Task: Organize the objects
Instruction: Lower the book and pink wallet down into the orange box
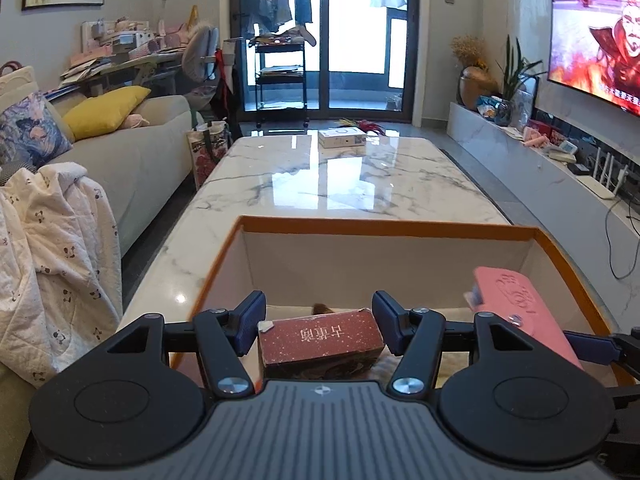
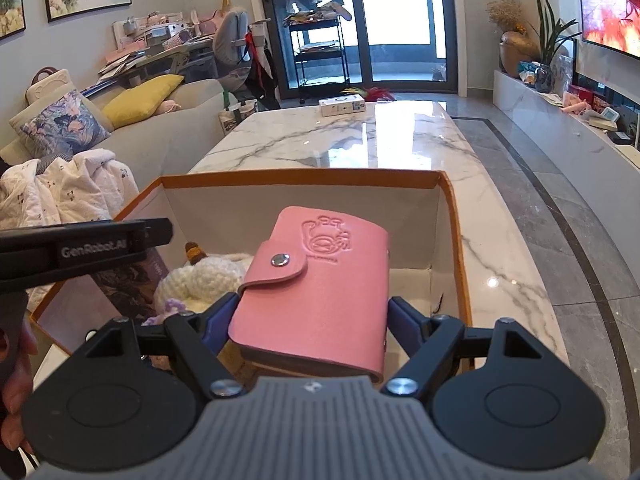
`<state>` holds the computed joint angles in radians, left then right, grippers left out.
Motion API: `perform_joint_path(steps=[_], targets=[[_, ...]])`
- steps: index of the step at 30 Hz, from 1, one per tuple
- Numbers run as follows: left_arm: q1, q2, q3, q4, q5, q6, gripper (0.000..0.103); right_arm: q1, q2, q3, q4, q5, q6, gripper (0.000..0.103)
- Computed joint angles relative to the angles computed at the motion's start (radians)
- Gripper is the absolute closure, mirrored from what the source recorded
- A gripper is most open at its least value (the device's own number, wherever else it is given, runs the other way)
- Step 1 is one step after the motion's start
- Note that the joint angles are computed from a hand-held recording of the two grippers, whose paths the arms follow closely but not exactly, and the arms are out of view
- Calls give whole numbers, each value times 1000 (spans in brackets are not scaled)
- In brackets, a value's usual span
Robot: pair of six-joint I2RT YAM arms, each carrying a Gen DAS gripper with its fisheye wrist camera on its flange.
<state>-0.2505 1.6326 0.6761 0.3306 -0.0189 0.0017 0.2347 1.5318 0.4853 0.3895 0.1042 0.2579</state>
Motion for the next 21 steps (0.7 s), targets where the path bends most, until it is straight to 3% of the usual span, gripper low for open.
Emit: perform_joint_path(steps=[5,16,21], targets=[[-47,46,5,13,-102,44,32,2,7,-7,23,3,-1,22],[-36,60,1,11,-97,30,32,-3,12,-15,48,-12,-14,25],[-32,62,5,-1,-101,4,26,-4,13,-17,52,-12,-13,24]])
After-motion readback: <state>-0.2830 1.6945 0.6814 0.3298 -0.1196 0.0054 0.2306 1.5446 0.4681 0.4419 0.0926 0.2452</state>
